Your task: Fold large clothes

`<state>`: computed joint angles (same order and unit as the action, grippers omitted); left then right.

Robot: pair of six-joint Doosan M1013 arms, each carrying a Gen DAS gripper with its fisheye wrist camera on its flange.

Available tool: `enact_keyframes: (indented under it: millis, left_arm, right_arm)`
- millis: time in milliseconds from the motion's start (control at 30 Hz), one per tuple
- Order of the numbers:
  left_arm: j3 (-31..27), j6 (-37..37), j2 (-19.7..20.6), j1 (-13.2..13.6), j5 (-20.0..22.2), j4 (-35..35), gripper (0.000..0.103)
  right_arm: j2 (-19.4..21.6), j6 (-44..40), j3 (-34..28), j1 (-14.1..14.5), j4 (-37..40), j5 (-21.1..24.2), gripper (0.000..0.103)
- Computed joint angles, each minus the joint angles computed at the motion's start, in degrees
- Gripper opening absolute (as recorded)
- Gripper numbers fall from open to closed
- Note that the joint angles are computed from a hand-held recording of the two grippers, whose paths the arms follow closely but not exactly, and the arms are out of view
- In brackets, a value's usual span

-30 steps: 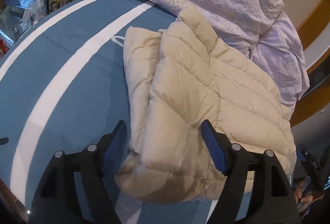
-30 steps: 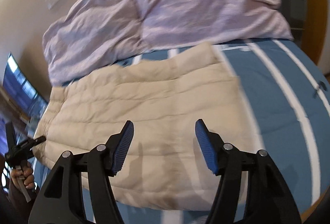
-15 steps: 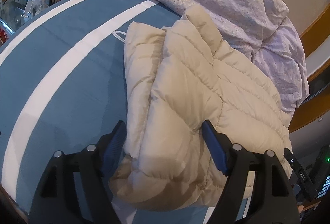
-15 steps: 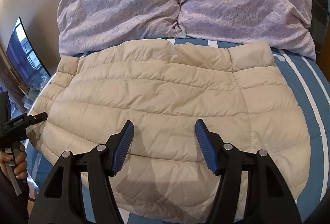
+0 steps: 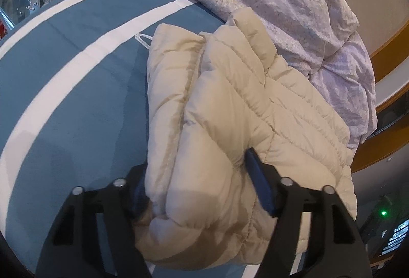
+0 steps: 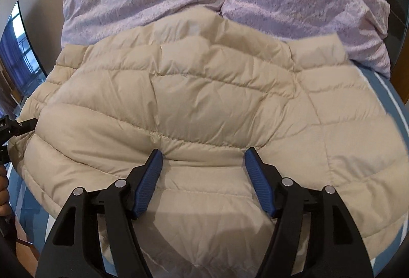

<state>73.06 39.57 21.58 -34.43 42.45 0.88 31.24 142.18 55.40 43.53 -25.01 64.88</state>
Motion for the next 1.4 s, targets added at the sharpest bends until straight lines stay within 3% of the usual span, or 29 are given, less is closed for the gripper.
enact_keyframes:
  millis: [200,400,700,900,1167,1400]
  left_arm:
    - [1.06,1.48,-0.58,0.51,-3.21,-2.81,0.033]
    - [1.59,3.64,-1.33,0.61,-5.44,-4.44,0.022]
    - [2.16,9.80,-3.04,0.75,-12.71,-11.85,0.017]
    - [0.24,18.84,-3.44,-0.26,-16.73,-20.48,0.016]
    - [-4.87,30.20,-1.46,-2.96,-16.77,-30.62,0.016]
    - [-10.23,36.17,2.07,-5.48,-14.05,-37.30,0.017]
  right_arm:
    - [0.37,-0.71,-0.04,-0.33,1.39,-0.03,0.069]
    - [0.96,-1.46,-0.76,-0.21,0.94,1.04,0.069]
    - [1.60,-2.15,-1.62,-0.25,0.49,2.06,0.069]
    - [1.62,-2.17,-1.65,-0.27,0.68,1.97,0.069]
    - [1.36,-2.00,-1.17,-0.39,1.01,1.32,0.069]
    - [0.73,-1.55,-0.13,-0.61,1.60,0.00,0.069]
